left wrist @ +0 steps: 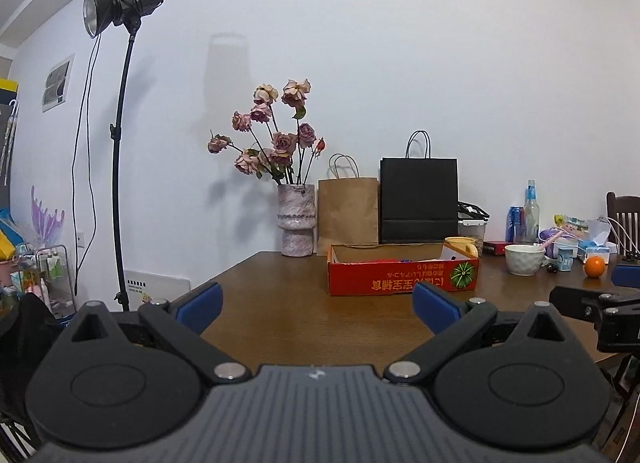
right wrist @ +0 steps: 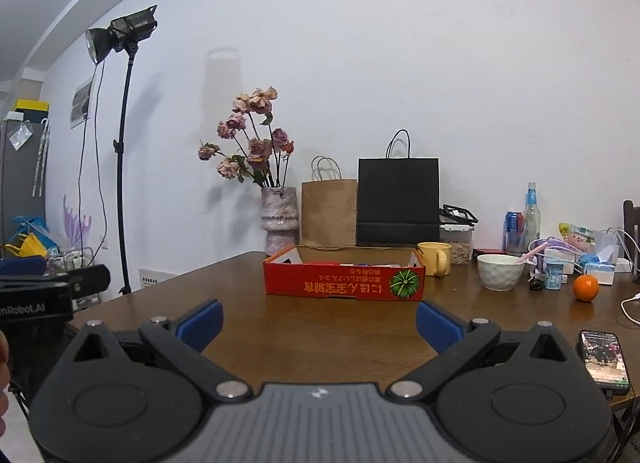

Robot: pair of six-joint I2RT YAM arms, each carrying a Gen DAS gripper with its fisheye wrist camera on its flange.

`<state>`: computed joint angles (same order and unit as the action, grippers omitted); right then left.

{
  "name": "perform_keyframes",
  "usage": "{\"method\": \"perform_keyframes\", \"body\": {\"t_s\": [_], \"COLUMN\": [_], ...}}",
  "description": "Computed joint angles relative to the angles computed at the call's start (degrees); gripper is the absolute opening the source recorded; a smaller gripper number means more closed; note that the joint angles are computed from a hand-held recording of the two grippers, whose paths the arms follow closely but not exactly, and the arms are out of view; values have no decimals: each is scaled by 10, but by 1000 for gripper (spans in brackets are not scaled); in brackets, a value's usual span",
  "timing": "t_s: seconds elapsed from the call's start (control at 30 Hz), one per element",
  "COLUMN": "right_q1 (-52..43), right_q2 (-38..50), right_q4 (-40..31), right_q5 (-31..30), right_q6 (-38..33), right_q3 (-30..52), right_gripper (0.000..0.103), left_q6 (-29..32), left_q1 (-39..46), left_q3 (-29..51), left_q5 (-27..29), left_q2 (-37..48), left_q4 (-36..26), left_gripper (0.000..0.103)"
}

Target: Organize rigid objects

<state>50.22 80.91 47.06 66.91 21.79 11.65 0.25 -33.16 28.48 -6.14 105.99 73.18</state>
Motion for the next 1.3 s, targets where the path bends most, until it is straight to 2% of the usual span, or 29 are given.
{"method": "perform_keyframes", "body": {"t_s": [0.57,1.3], "right_q1": [-6,-5], "right_q2": [6,20], "right_q4": [14,5], "right_q5": [-4,-7], "right_q6": [0,14], "right_q3": [-5,4], "right_gripper": [103,103], "left_q6": [9,10], "left_q1": [10,8], "left_q3": [-3,-4], "left_q5": [24,22], "left_q2": [4,11], "left_q4": [6,14], "left_gripper": [103,103]}}
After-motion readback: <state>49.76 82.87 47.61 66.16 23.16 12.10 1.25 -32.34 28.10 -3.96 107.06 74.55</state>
